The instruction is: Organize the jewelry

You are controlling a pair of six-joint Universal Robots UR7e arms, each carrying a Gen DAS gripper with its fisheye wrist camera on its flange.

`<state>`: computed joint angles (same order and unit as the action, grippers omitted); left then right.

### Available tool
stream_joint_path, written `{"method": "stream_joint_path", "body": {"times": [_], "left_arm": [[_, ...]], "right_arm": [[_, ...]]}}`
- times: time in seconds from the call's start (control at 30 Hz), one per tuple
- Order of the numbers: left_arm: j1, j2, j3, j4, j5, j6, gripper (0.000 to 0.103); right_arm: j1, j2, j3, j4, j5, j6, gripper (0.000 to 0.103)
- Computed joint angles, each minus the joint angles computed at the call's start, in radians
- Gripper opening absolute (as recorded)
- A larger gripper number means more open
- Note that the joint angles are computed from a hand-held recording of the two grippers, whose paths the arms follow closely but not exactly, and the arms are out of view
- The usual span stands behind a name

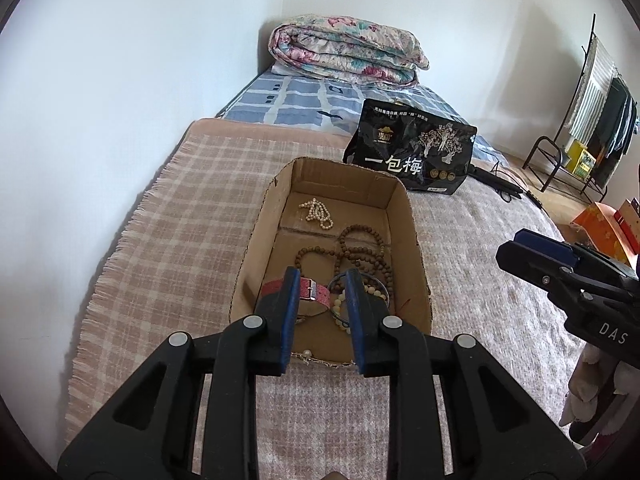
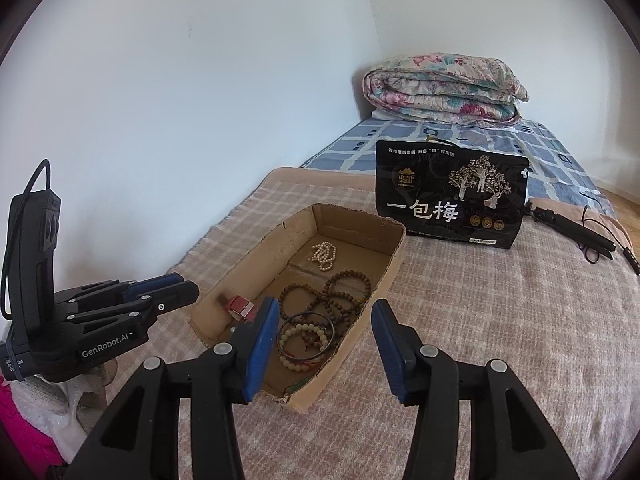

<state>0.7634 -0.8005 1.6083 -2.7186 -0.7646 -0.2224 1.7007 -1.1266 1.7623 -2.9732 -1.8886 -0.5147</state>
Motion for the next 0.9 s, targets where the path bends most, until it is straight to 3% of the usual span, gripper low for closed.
{"method": "stream_joint_path", "body": {"times": [0.2,0.53,0.57,0.63,0.77,0.83,0.9], "left_arm": [[-0.035,-0.01,0.029,-0.036,0.034,0.018,0.022],[-0.088,-0.029,0.086,-0.094,0.087,0.039,0.023],[-0.092,-0.03,0.091,-0.098,0.089,0.041,0.026],[-0.105,-0.035,0.104,-0.111,0.097,0.042,0.047],[-0.132,-0.042,0.125,-0.141,0.107,0.06,0.052],[-0.145,-0.043,0.132,-0.149,0.115,0.061,0.066],[-0.154,-0.045,0.137,-0.161,0.118,0.06,0.073]], "right_arm": [[0.0,-0.04,0.032,-0.018,-0.011,-0.005,0.051],[-0.011,-0.12,0.102,-0.057,-0.04,-0.023,0.061],[-0.011,-0.127,0.108,-0.064,-0.046,-0.029,0.062],[-0.012,-0.141,0.119,-0.074,-0.054,-0.037,0.063],[-0.016,-0.171,0.142,-0.095,-0.062,-0.038,0.073],[-0.016,-0.181,0.149,-0.102,-0.068,-0.035,0.078],[-0.019,-0.195,0.159,-0.11,-0.07,-0.03,0.083]]}}
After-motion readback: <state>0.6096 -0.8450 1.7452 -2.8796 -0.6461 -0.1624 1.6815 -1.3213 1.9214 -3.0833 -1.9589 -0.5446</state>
